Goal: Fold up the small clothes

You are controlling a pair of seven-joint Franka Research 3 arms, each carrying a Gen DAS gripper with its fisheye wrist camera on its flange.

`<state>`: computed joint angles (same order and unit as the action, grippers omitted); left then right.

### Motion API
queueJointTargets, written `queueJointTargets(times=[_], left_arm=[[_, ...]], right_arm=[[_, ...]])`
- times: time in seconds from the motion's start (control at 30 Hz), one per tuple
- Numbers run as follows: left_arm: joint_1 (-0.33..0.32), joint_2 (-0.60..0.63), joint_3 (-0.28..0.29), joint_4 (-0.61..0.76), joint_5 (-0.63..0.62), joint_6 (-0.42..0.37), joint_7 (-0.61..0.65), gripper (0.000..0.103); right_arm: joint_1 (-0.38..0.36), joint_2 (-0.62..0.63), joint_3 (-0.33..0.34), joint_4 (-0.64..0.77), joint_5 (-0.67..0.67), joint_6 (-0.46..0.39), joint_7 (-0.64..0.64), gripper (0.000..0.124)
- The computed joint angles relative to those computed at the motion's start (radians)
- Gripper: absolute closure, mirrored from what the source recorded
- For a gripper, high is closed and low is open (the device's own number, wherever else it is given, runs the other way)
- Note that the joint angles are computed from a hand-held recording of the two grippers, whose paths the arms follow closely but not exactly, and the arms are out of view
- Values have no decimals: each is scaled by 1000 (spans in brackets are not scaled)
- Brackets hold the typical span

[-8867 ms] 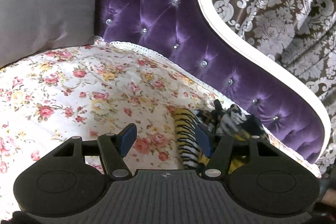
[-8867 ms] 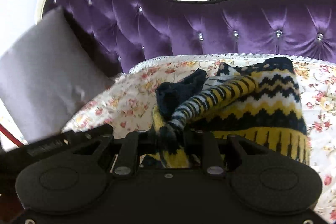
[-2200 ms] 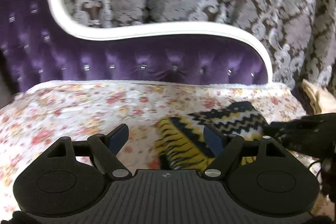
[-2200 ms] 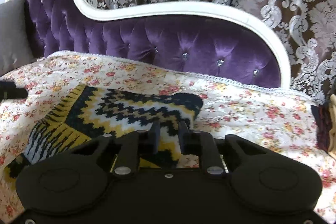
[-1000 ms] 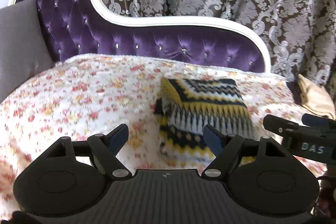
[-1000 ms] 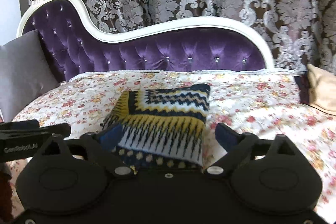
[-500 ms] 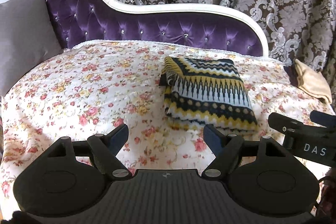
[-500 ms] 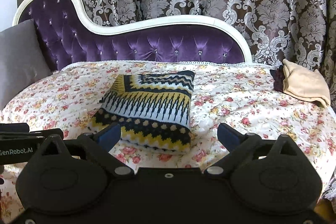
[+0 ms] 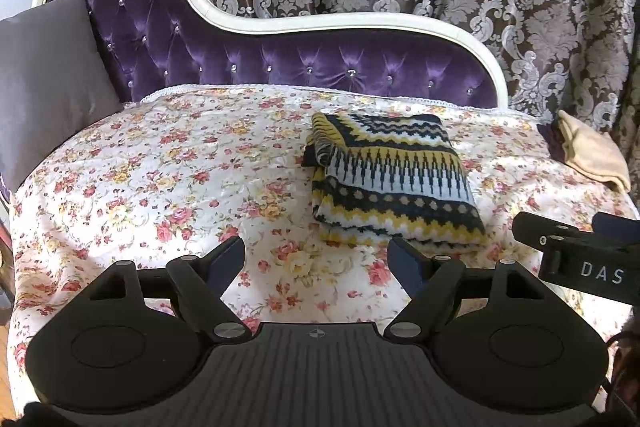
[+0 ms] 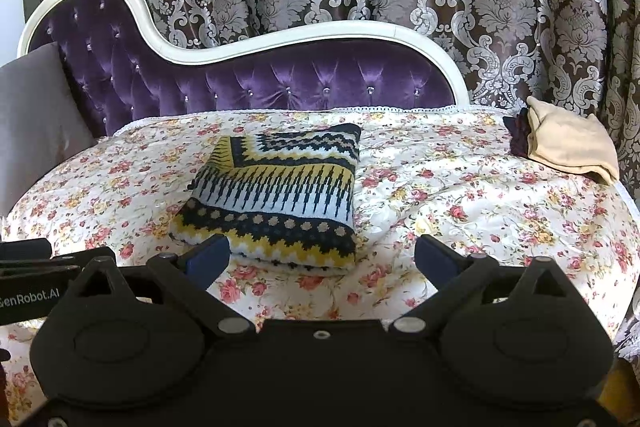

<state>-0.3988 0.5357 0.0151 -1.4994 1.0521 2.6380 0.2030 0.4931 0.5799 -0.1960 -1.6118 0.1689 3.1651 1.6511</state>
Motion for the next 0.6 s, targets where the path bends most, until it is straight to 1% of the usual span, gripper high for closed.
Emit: queueJointTargets(times=[0.07,0.27,0.6], left_arm=[[-1,-1,0,-1,1,0,0,25],[-2,-2,2,-3,9,2,2,25],[4,-3,-1,-4,0,4,18,25]], right_arm=[[-10,-2,14,-1,2,1,-7,24],[-24,3,31,9,9,-9,-8,24],[-39,5,45,13,15,-16,-4,24]])
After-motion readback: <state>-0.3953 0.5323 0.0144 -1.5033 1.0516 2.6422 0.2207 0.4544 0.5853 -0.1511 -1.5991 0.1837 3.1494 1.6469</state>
